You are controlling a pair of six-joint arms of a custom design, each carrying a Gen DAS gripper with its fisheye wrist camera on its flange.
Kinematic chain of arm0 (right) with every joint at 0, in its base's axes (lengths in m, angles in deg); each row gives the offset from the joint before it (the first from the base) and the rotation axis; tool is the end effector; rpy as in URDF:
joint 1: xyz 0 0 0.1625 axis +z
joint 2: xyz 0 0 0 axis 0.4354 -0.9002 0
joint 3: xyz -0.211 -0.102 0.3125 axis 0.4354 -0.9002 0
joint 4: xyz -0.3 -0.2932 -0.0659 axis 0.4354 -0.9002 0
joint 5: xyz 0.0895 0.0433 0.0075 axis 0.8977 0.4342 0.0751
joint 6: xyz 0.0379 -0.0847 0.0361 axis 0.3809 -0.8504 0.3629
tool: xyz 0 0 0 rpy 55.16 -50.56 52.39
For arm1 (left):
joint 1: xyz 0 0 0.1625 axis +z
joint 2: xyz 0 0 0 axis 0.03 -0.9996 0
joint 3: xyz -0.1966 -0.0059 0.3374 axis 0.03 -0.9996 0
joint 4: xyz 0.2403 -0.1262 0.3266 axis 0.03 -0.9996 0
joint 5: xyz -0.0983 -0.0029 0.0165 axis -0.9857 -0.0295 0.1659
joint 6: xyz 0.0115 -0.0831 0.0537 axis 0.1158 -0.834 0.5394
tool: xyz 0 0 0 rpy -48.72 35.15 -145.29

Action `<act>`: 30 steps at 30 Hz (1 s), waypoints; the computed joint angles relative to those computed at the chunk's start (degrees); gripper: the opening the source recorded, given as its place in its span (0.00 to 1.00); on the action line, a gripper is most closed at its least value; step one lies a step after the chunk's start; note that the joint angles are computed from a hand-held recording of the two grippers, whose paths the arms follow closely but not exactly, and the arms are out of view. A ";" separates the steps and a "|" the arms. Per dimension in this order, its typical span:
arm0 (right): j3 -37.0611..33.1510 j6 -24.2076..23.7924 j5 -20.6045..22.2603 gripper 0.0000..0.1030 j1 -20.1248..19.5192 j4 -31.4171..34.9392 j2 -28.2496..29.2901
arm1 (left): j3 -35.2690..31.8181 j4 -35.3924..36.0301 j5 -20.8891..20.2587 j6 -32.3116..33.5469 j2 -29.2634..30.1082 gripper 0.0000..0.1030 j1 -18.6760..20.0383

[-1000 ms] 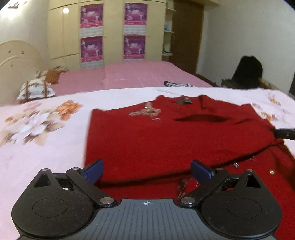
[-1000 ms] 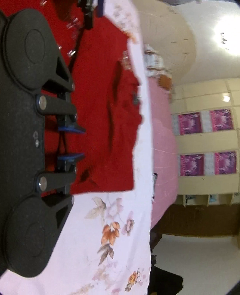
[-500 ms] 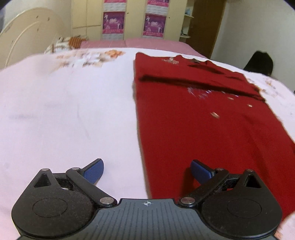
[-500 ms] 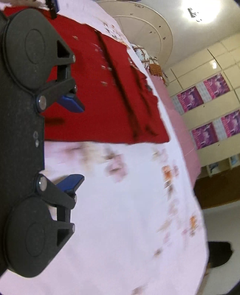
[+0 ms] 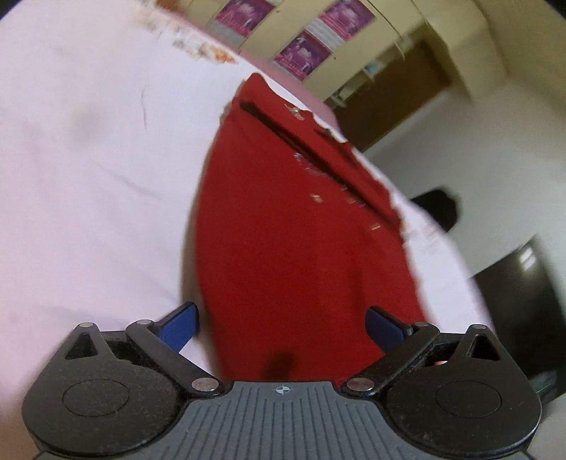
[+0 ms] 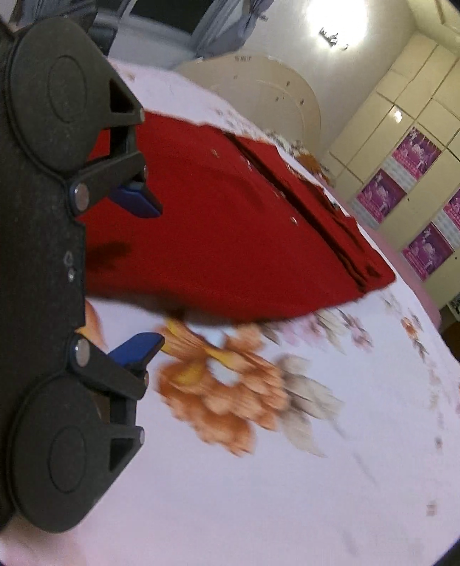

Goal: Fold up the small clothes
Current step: 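Grasp the sweater hem with both grippers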

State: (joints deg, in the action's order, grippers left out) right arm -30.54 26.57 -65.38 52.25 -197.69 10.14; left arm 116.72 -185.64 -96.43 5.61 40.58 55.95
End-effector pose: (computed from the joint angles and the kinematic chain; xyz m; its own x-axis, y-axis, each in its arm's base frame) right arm -0.0336 -0.8306 0.4785 -0.9976 0.0014 0.0699 -0.0376 0.8319 -0.5537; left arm -0.3022 -0.8104 0.0717 -0.9927 -0.1205 -0.0017 -0.0838 0.6998 -0.7094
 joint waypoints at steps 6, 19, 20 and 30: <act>-0.51 5.94 4.66 0.49 -1.40 0.29 0.78 | 0.49 -3.78 -2.95 -3.44 0.90 0.77 1.02; -8.88 4.15 4.83 0.35 -0.94 6.48 5.66 | -4.06 -3.32 -4.70 -2.03 3.47 0.72 1.52; -8.15 3.77 4.78 0.35 -0.97 6.44 5.18 | -3.27 -3.35 -4.35 -2.21 3.04 0.65 1.43; -7.89 2.70 6.05 0.27 -1.32 7.71 4.95 | -1.17 -6.60 -4.72 -3.25 2.53 0.50 2.22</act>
State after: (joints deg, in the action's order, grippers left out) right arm -38.43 29.27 -59.33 50.94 -189.97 15.09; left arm 115.55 -192.24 -101.15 2.36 43.11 58.18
